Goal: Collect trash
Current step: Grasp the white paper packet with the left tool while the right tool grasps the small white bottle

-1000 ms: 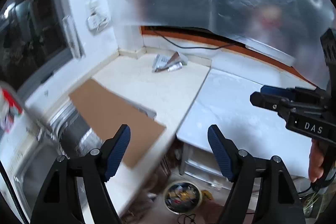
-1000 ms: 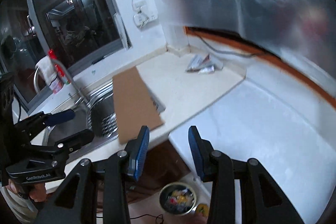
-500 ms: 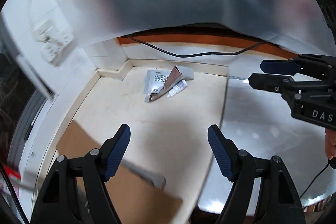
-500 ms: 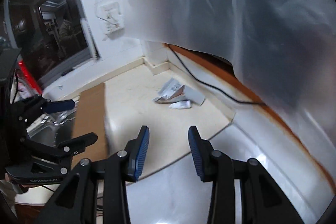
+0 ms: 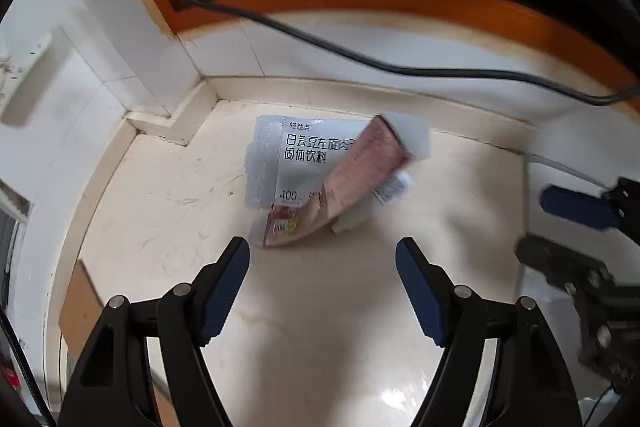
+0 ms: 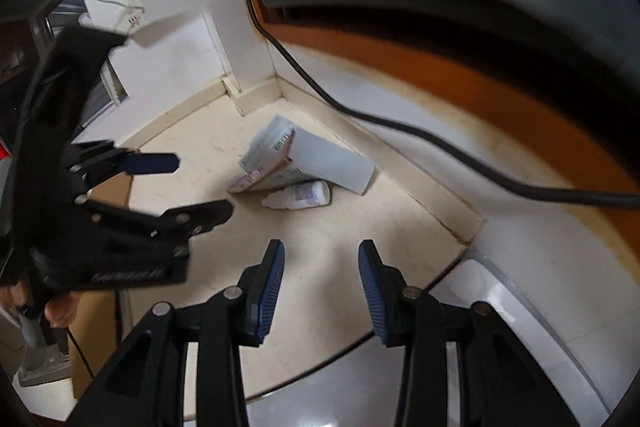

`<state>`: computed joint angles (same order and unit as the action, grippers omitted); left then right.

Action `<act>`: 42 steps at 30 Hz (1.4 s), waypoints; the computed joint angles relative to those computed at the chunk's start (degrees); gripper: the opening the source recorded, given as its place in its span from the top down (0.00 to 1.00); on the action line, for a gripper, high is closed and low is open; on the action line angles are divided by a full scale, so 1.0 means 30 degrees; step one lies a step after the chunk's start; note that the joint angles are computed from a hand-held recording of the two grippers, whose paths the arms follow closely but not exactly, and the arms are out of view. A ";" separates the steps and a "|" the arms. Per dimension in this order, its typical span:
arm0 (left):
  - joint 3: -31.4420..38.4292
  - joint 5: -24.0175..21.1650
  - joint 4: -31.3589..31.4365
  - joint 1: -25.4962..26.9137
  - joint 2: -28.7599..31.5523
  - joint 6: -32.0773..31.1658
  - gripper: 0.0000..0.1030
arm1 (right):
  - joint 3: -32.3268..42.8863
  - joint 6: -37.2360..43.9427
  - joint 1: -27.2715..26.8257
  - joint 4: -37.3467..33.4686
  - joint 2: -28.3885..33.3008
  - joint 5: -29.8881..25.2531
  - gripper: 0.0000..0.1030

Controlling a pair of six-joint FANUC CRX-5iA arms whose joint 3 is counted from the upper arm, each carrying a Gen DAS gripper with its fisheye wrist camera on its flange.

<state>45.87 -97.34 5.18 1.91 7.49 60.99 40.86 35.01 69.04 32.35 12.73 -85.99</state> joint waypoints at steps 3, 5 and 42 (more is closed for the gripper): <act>0.0280 0.0308 -0.0295 -0.0222 0.0680 0.0047 0.34 | -0.0768 -0.0286 -0.0287 -0.0149 -0.0269 0.0642 0.62; 0.0600 0.0399 -0.0281 -0.0240 0.1215 0.0188 0.38 | -0.1076 -0.0327 -0.0483 -0.0178 -0.0338 0.1019 0.62; -0.2281 -0.0809 0.2432 0.5376 -0.3112 0.3045 0.91 | 0.5207 0.0589 -0.2712 -0.2384 0.4218 0.0117 0.62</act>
